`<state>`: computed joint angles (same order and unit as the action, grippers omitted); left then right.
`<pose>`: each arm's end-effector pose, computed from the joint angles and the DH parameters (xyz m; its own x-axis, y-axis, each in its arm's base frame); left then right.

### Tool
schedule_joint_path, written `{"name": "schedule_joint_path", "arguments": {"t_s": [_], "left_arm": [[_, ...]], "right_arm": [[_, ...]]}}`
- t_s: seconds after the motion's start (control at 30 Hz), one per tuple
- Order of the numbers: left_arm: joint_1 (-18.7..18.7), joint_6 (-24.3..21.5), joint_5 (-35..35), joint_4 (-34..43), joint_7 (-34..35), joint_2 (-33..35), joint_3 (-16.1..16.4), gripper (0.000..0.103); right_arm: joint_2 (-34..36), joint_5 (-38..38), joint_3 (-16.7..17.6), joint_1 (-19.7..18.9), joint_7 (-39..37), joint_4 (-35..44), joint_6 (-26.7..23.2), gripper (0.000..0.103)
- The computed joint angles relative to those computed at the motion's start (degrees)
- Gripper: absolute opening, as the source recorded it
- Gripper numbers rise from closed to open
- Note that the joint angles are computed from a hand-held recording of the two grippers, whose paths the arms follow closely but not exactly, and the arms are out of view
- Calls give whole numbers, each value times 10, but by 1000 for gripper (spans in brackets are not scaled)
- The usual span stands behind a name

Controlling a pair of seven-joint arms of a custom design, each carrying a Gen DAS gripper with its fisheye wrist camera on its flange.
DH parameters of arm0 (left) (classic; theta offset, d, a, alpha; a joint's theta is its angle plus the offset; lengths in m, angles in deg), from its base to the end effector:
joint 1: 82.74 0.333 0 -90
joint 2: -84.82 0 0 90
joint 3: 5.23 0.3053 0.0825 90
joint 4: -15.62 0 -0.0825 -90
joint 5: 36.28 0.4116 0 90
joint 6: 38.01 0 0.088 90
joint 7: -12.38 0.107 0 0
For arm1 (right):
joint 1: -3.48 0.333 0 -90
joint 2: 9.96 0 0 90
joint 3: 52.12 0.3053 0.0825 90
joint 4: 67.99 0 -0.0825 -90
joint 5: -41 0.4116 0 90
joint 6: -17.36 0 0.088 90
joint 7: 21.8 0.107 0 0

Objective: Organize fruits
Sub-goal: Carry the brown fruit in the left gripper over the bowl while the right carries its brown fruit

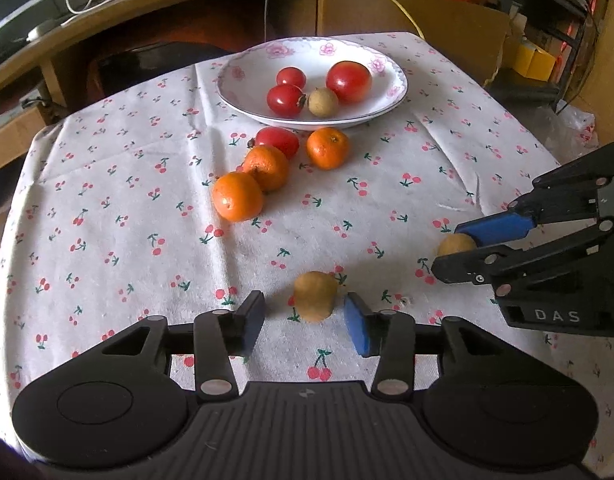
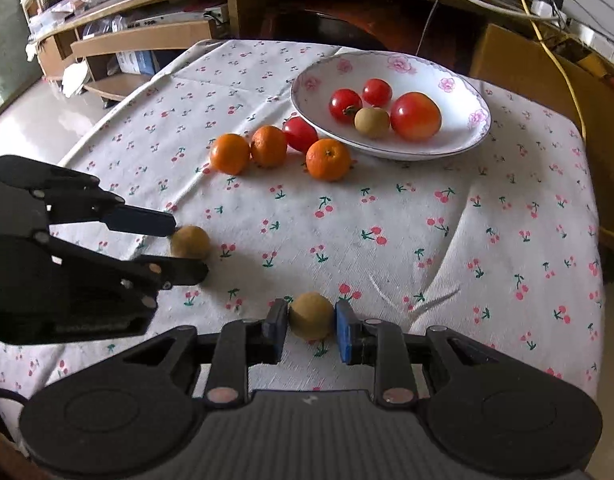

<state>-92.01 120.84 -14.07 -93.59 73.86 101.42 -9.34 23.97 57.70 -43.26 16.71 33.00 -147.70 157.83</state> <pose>0.6571 -0.1700 0.3846 -0.0428 -0.9990 -0.0156 -0.8178 0.0440 -0.5739 0.7279 0.2676 0.3991 0.7062 -0.7064 -0.0482 -0.6173 -0.5809 -0.5306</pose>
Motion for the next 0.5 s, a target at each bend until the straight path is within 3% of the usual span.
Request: {"name": "schedule_joint_path", "arguments": {"t_s": [0.17,0.3,0.5], "left_arm": [[-2,-7,-2,10,3,6,-1,52],[-2,-11,-9,11,12,6,-5,38],[4,-17,-31,20,24,9,-11,31]], "right_arm": [[-8,9,5,-7,-15,-14,8,28],[-11,4,0,-2,-10,-16,7,28],[-15,3,0,-1,-5,-19,6,26]]}}
